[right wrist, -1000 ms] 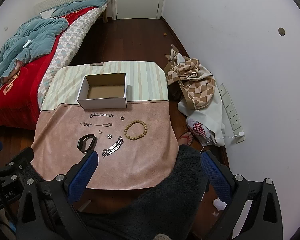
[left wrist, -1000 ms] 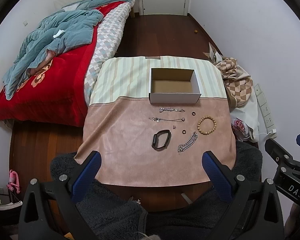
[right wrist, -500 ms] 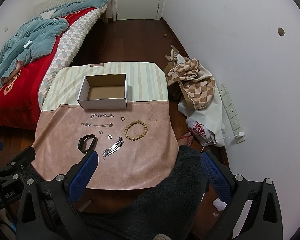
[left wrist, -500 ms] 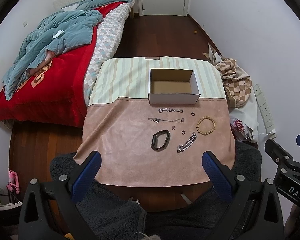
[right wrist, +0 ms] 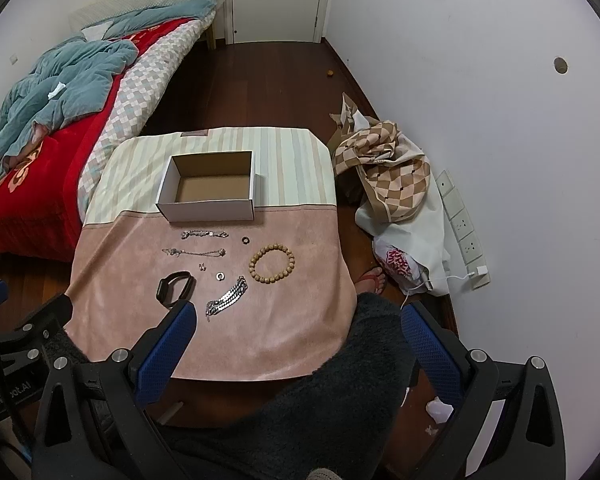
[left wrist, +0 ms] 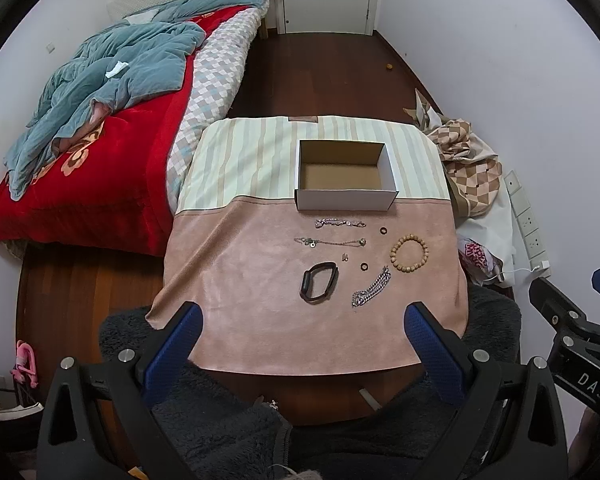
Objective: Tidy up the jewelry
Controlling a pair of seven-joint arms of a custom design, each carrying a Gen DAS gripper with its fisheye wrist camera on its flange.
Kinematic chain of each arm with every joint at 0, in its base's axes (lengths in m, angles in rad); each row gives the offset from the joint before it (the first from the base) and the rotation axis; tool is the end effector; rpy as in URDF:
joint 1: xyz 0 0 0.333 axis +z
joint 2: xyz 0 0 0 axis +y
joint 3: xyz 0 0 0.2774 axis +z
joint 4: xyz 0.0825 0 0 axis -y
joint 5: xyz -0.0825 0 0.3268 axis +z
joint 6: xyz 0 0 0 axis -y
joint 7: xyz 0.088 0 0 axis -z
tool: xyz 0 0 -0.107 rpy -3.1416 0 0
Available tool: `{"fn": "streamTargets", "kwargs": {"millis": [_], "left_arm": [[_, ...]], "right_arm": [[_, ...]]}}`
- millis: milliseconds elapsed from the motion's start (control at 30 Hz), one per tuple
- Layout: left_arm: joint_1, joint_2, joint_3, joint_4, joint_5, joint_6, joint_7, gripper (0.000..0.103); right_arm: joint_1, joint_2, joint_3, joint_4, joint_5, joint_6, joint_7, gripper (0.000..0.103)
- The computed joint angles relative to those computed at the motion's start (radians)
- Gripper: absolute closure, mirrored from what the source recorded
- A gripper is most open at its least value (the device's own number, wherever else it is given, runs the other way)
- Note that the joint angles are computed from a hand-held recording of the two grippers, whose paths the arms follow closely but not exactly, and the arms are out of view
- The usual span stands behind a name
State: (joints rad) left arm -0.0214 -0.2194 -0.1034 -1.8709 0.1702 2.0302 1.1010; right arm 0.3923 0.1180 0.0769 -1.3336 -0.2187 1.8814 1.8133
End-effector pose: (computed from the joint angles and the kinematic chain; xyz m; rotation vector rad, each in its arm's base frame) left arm 0.4711 -0.0545 0.6111 -2.2341 1.6531 -0.3442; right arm 0.5025 0.2329 0.6607 -2.2015 1.7178 -0.5264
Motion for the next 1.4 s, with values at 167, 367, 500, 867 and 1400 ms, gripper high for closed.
{"fn": "streamTargets", "kwargs": {"millis": [167,367,500,867,1400], "left_arm": [[-0.001,-0.010,-0.001,-0.009,-0.002,0.005,-0.001,0.000],[-0.002,-0.007,-0.002,-0.005,-0.001,0.003,-0.004,0.000],[-0.001,-0.008,0.000,-0.007,-0.002,0.003,-0.001,0.000],[-0.003,-0.004,-0.003,0.007,0.001,-0.002,-0.006,0.000],[-0.005,-0.010,-0.001,0.000,0.000,0.001,-0.005,0.000]], "right_arm": [[0.001,-0.001,0.000,0.007,-0.001,-0.005,0.000,0.000],[0.001,-0.002,0.000,0.006,-0.001,-0.003,-0.001,0.000],[-0.004,-0.007,-0.002,0.003,0.005,-0.002,-0.007,0.000],[-0.005,-0.008,0.000,0.006,0.003,-0.002,-0.006,0.000],[-0.006,0.000,-0.003,0.030,0.007,-0.011,-0.009,0.000]]}}
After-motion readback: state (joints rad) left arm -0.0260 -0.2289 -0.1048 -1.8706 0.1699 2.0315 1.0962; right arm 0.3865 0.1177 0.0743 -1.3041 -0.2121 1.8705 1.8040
